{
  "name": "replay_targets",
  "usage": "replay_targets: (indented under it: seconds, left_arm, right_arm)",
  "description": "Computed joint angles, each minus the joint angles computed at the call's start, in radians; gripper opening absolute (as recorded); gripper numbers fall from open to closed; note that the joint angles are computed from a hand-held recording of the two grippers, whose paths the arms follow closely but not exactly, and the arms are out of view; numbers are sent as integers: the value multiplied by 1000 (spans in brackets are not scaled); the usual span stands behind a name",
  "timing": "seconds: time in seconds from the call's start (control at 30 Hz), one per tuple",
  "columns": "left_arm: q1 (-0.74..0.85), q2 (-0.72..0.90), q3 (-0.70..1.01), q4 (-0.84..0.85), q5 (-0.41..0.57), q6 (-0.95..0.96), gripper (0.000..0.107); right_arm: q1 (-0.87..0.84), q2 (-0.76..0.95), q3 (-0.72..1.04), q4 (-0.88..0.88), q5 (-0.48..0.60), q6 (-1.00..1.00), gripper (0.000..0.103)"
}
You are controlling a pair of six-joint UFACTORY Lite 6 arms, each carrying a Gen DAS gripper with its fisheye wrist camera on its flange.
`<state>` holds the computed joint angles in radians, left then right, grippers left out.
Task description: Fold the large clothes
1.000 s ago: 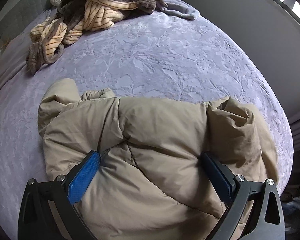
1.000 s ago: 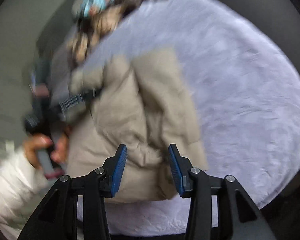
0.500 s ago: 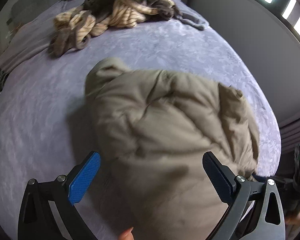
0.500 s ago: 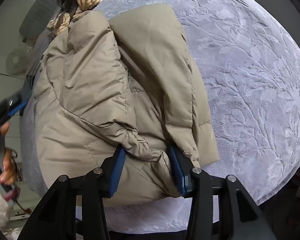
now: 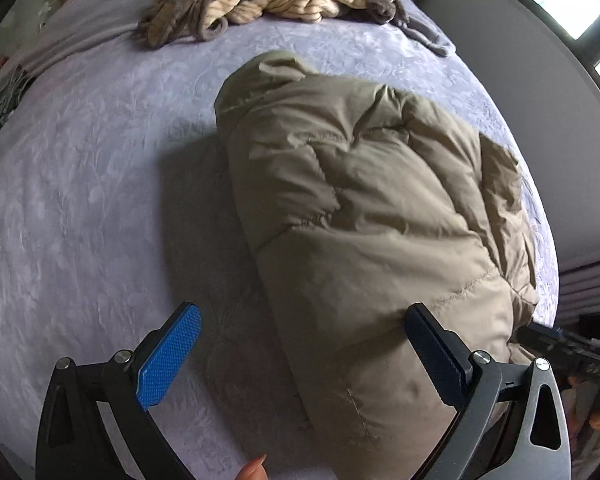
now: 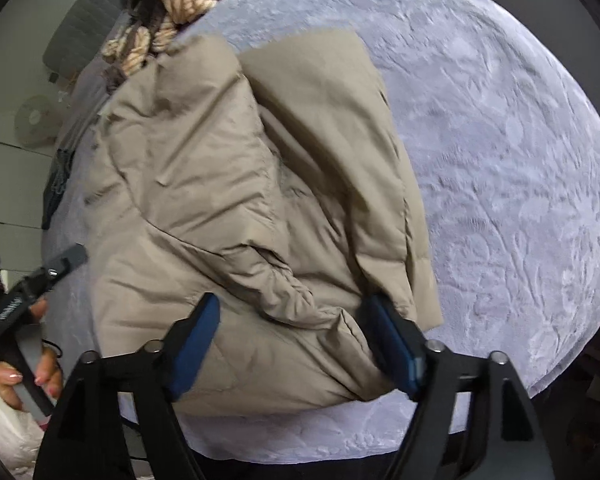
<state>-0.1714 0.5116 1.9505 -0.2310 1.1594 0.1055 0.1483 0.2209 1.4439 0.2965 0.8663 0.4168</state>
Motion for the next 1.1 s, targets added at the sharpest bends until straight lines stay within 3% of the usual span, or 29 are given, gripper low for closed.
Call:
replay_targets:
  seconds: [0.07, 0.17, 0.4, 0.53, 0.83, 1.1]
  left_arm:
    - [1, 3, -4, 1, 5, -10, 102]
    - [-10, 12, 5, 26, 9, -49, 102]
    - [-32, 7, 11, 58, 21, -120, 102]
    - [-4, 9, 12, 9, 39, -102, 102]
    - [93, 38, -48, -229, 40, 33, 102]
    - [126, 89, -73, -375, 36, 77, 102]
  right_arm:
    - [-19, 22, 56, -2, 16, -26, 83]
    - [-46, 68, 138, -11, 36, -67, 103]
    - [-88, 184, 278, -11, 93, -174, 103]
    - [-142, 180, 235, 63, 98, -249, 103]
    - [-258, 194, 165, 219, 77, -392, 103]
    - [-369, 307, 128, 490, 85, -600, 103]
